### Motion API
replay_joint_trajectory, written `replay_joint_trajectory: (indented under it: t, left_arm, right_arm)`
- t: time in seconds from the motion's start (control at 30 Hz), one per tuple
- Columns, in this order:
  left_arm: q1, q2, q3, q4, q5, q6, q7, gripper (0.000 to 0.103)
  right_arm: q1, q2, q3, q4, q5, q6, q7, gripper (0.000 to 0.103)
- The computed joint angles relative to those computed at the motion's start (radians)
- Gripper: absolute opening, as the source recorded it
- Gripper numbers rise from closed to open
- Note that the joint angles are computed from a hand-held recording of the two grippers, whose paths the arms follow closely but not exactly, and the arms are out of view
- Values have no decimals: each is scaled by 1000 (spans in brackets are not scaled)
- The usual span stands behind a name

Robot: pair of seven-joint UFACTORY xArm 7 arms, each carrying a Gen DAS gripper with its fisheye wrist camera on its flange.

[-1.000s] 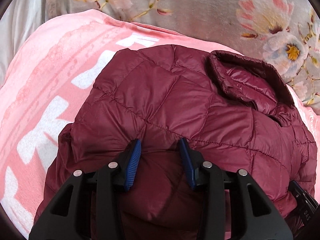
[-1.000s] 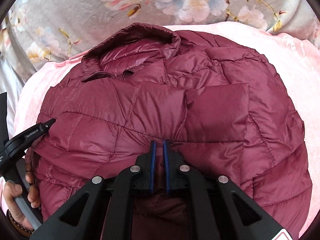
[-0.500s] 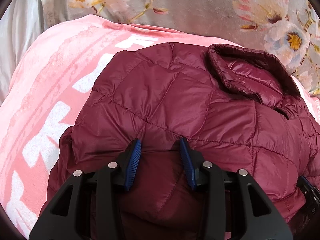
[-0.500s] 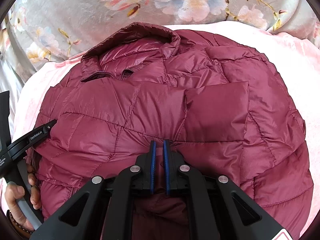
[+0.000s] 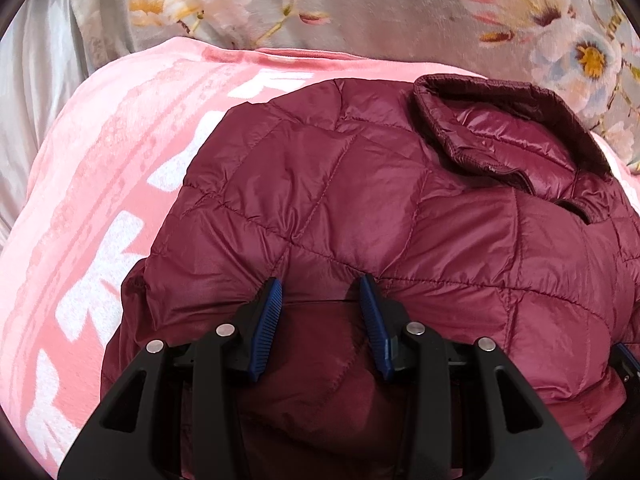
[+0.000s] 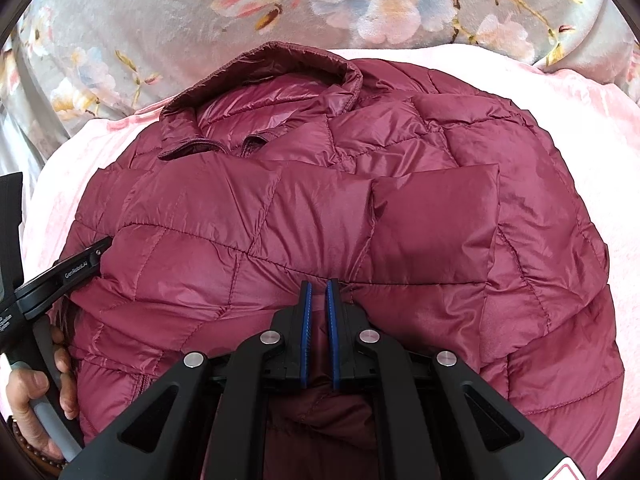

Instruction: Fold large clothes

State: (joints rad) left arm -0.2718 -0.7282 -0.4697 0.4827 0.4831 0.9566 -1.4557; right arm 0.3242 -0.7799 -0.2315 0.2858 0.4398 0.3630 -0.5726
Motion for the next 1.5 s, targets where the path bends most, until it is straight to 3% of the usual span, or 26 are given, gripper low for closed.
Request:
replay_joint_trajectory:
  t: [0.13, 0.23, 0.3, 0.37, 0.4, 0.5, 0.6, 0.7, 0.83, 0.97, 1.03, 1.07, 1.13, 1.17, 1.23, 1.3, 1.37, 1.5]
  left_arm:
    - [2, 25, -5, 23, 8, 27, 11, 40]
    - [-50, -58, 92, -27, -42, -46, 82, 49]
    - [-79, -169, 195, -92, -118, -169, 138, 58]
    - [-66, -239, 262, -130, -171, -286, 151, 64]
    - [-59, -242, 305, -133, -198, -349, 169, 66]
    - [-39, -181, 371, -112, -253, -477, 226, 67]
    - [-39, -32, 442, -64, -306, -588, 315, 67]
    - [-121, 93, 557, -54, -425, -714, 406, 67]
    - [-222, 180, 651, -55, -544, -844, 499, 67]
    - [-280, 229, 671, -22, -601, -867, 585, 61]
    - [-296, 256, 671, 7, -629, -861, 615, 54]
    - [-296, 265, 666, 15, -642, -861, 626, 52]
    - [-231, 276, 603, 31, -630, -845, 621, 48]
    - [-172, 277, 547, 36, -609, -831, 604, 48]
    - [-55, 276, 433, 41, -561, -806, 567, 47]
    - [-32, 273, 406, 27, -575, -806, 582, 41]
    - [-34, 280, 403, 17, -602, -812, 604, 28]
    - [18, 268, 350, -9, -597, -820, 600, 15]
  right_arm:
    - [-9, 3, 16, 2, -12, 0, 10, 6]
    - [-28, 22, 22, 56, -54, 90, 5, 12]
    - [9, 34, -51, 131, 1, 183, -46, 35]
    - [37, 63, -96, 201, 86, 201, -72, 56]
    - [51, 103, -110, 250, 130, 203, -76, 60]
    - [90, 267, -162, 412, 261, 271, -82, 60]
    - [96, 407, -179, 521, 353, 308, -83, 60]
    - [85, 511, -162, 590, 393, 320, -91, 61]
    - [62, 564, -118, 622, 420, 361, -136, 61]
    - [33, 584, -79, 638, 454, 463, -152, 61]
    - [19, 590, -59, 647, 492, 491, -165, 56]
    - [12, 596, -63, 662, 542, 537, -180, 49]
    - [-11, 614, -79, 699, 662, 664, -223, 43]
    - [5, 602, -96, 699, 701, 682, -236, 43]
    - [-57, 569, -5, 683, 654, 593, -244, 43]
    - [-97, 541, 91, 637, 537, 443, -219, 43]
    - [-94, 564, 82, 628, 513, 457, -203, 41]
    - [-144, 572, 116, 601, 561, 457, -222, 12]
